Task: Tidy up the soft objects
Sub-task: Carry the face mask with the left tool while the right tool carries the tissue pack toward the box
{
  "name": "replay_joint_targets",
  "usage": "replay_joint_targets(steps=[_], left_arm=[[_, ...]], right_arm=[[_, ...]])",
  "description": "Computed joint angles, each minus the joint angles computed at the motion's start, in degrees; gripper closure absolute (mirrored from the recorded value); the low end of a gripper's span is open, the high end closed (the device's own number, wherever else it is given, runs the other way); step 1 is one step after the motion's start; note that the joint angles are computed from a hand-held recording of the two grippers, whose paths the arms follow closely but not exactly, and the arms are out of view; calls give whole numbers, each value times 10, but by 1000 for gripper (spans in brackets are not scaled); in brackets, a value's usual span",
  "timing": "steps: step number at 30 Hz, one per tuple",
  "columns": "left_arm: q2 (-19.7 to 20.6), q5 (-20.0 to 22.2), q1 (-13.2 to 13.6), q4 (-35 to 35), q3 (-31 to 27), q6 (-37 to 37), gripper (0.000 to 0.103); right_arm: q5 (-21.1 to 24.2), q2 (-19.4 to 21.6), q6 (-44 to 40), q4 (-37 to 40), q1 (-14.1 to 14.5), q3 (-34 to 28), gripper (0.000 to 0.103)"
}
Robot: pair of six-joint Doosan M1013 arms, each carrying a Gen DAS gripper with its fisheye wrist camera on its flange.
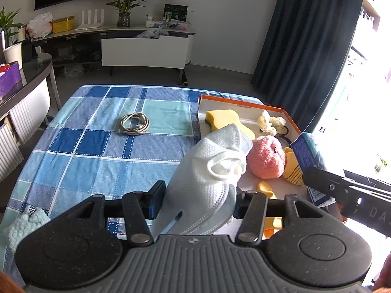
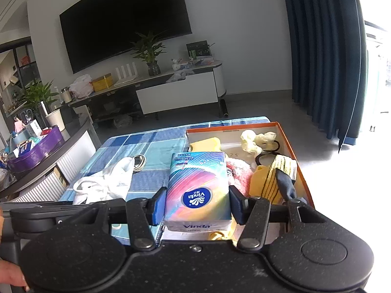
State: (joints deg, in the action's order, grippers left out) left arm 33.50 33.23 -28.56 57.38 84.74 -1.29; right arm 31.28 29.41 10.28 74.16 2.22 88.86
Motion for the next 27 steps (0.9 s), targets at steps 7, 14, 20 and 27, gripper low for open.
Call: replay_joint_targets(steps=[7, 14, 20, 27], left_arm=[[5, -5, -1, -6, -8, 14, 50], [9, -8, -3, -14, -18, 30, 50], [14, -14, -3, -23, -26, 47, 50], [22, -23, -1, -38, -40, 72, 50]], right_arm=[[-5, 1, 4, 1, -4, -2, 39], [-7, 2, 9, -1, -8, -4, 39], [-13, 3, 16, -3, -10, -6, 39], [-24, 5, 29, -7, -14, -10, 39]])
